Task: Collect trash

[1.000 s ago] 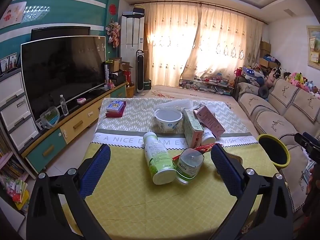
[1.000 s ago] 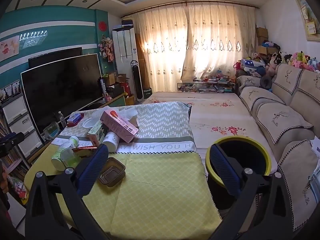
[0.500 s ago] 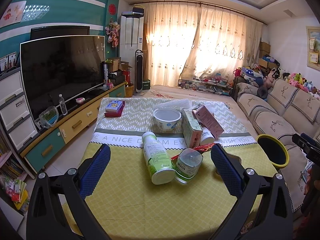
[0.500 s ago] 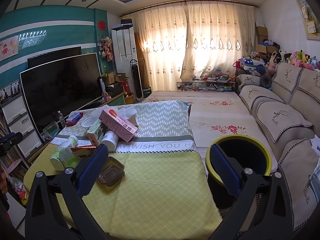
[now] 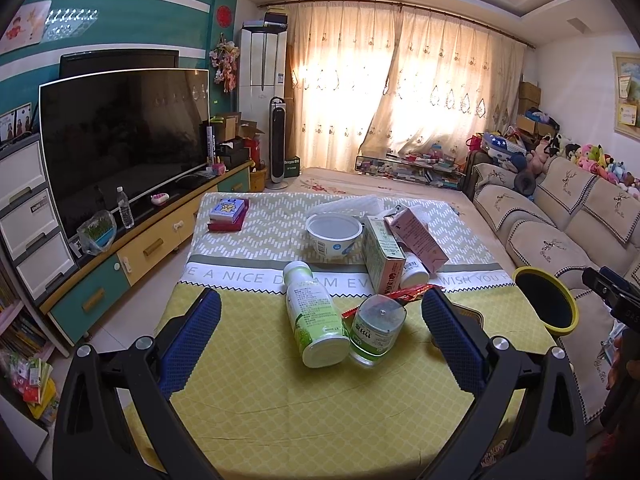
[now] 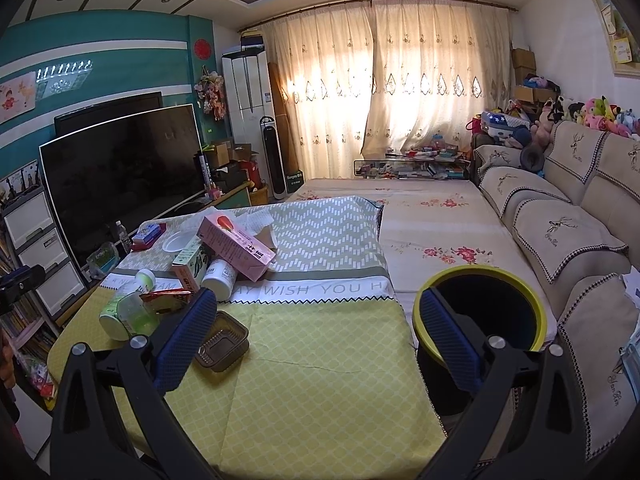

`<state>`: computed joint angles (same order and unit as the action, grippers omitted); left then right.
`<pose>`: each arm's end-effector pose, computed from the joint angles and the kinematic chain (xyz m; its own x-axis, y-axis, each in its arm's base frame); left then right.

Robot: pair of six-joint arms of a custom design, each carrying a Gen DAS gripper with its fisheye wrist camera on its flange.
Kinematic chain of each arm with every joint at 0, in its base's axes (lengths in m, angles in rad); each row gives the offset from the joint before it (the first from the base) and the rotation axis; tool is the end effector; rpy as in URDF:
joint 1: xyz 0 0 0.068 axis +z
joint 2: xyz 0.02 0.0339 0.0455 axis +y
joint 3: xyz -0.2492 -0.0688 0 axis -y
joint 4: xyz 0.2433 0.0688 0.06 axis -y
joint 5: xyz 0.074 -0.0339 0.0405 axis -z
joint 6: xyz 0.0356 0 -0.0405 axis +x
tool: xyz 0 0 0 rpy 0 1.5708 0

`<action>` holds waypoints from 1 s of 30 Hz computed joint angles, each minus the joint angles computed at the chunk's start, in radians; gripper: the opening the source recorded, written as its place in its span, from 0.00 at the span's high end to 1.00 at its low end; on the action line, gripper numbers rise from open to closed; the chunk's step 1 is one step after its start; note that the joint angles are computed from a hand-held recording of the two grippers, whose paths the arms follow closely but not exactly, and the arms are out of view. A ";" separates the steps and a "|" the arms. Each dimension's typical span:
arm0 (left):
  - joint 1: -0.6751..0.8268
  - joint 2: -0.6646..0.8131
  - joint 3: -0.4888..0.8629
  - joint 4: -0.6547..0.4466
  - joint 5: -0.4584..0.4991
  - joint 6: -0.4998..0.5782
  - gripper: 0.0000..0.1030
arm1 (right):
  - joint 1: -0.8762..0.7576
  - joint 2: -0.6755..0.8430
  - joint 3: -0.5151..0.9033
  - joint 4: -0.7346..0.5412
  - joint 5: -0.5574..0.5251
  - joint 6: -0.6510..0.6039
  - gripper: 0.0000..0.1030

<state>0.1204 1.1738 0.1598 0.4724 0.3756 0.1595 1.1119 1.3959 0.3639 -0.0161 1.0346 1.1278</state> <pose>0.1951 0.0105 0.1133 -0.4735 0.0915 -0.8760 0.2791 0.9589 -0.0506 0.1156 0.1649 0.1010 -0.4066 0.2191 -0.8870 0.2319 0.9638 0.1317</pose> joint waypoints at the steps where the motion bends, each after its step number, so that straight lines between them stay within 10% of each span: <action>1: 0.000 0.012 0.001 0.010 0.000 0.000 0.04 | -0.002 0.000 -0.003 0.007 -0.001 -0.003 0.06; 30: -0.027 0.041 0.011 0.025 -0.016 -0.001 0.04 | -0.005 -0.014 -0.004 -0.012 -0.007 0.009 0.06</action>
<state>0.0939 1.2149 0.1705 0.4975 0.3597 0.1584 1.1067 1.3815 0.3604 -0.0276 1.0279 1.1365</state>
